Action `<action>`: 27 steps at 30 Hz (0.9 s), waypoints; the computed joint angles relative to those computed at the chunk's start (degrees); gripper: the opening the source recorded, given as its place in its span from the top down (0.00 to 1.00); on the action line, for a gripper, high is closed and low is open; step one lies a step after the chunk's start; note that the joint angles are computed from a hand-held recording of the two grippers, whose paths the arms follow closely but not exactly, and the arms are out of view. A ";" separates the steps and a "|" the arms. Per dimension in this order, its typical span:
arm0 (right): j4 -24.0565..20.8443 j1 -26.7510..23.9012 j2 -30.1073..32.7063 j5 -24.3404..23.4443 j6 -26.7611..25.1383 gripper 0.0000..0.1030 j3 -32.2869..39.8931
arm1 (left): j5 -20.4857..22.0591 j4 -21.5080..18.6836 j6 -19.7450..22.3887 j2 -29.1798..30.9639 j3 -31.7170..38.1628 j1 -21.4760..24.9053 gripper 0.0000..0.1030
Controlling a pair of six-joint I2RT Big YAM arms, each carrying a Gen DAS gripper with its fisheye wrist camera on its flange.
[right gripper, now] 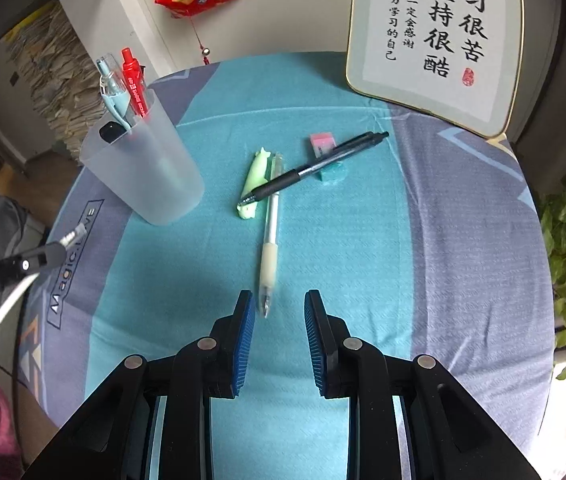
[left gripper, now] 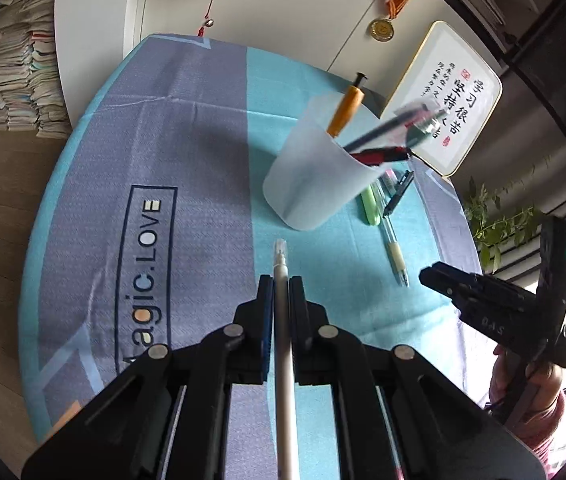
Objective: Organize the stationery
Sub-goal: 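Grasp the clear pen with cream grip with the right gripper while the left holds the white pen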
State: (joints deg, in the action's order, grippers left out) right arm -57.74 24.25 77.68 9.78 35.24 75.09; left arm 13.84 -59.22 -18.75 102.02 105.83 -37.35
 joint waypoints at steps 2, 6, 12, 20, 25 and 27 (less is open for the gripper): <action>-0.42 0.15 1.53 -0.11 -1.30 0.76 1.16 | -0.45 2.73 0.06 -1.01 -2.39 -0.74 0.95; -1.26 0.26 4.04 0.36 -1.35 0.75 2.61 | -3.78 4.84 0.45 -1.30 -4.43 -2.28 0.95; -3.50 1.75 6.06 3.28 -3.51 0.90 4.16 | -3.44 0.77 3.74 0.42 -3.32 -3.13 0.95; -8.05 7.03 -0.50 -1.97 -4.21 0.90 -0.73 | -4.10 1.18 3.29 -1.27 -5.75 -3.37 0.83; -11.59 9.51 -3.87 -3.06 -3.75 0.89 -3.56 | -8.90 1.61 6.43 -0.18 -4.06 -5.74 0.51; -13.17 9.92 -3.27 -1.41 -4.27 0.85 -3.07 | -11.36 1.14 7.84 1.11 -2.61 -6.55 0.51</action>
State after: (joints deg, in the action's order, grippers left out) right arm -70.91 34.17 74.41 8.36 30.97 72.02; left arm 2.48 -58.08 -10.91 103.13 103.21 -43.90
